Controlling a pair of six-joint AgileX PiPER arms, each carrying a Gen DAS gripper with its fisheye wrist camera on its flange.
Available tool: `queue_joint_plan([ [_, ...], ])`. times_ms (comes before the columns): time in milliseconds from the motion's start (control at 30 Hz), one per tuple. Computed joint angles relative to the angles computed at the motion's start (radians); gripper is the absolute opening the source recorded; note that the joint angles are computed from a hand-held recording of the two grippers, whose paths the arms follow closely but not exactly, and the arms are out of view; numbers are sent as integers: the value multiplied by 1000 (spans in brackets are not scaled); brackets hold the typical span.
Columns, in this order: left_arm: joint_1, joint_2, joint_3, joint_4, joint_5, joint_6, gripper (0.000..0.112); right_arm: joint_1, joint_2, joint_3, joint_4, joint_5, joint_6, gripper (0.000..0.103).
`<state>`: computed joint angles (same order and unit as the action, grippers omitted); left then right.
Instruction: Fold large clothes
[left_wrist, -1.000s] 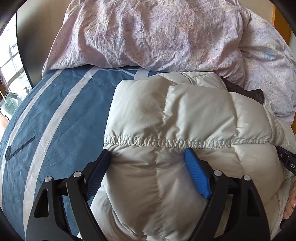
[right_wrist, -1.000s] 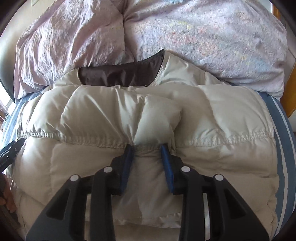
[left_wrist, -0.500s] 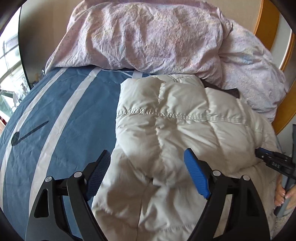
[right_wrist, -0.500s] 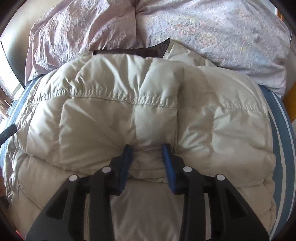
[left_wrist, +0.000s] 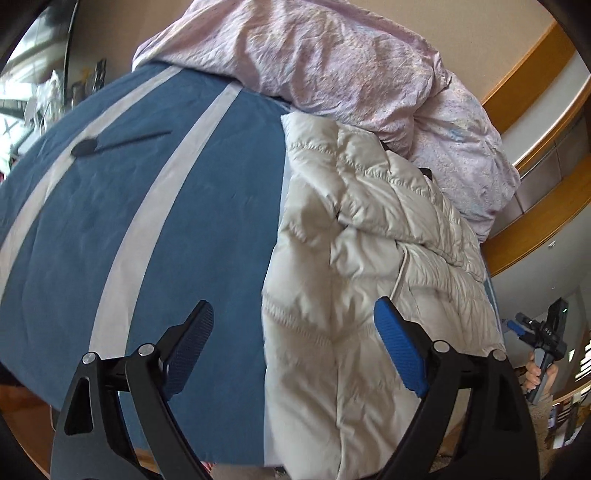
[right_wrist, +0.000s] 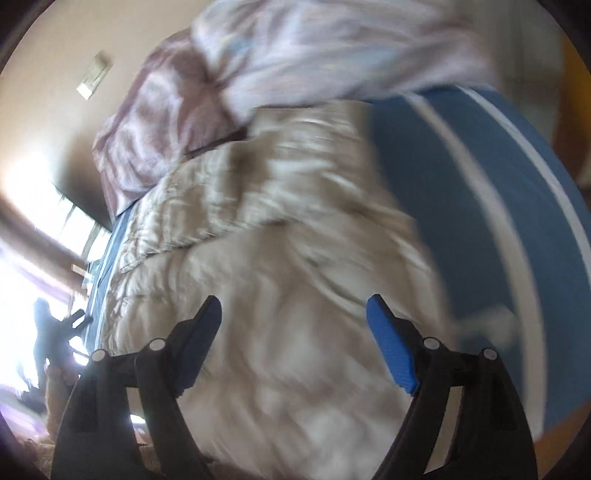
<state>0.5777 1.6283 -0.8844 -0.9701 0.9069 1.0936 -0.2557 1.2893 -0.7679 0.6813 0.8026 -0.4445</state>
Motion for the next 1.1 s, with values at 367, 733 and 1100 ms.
queue_joint_plan([
  [367,76,59,93,-39,134,89,85,-396,107,145,140,196,-320,75],
  [733,76,57,162,-53,182,110,79,-351,177,180,206,230,-413,68],
  [1100,172,123,257,-89,312,175,68,-401,173,221,216,304,-495,58],
])
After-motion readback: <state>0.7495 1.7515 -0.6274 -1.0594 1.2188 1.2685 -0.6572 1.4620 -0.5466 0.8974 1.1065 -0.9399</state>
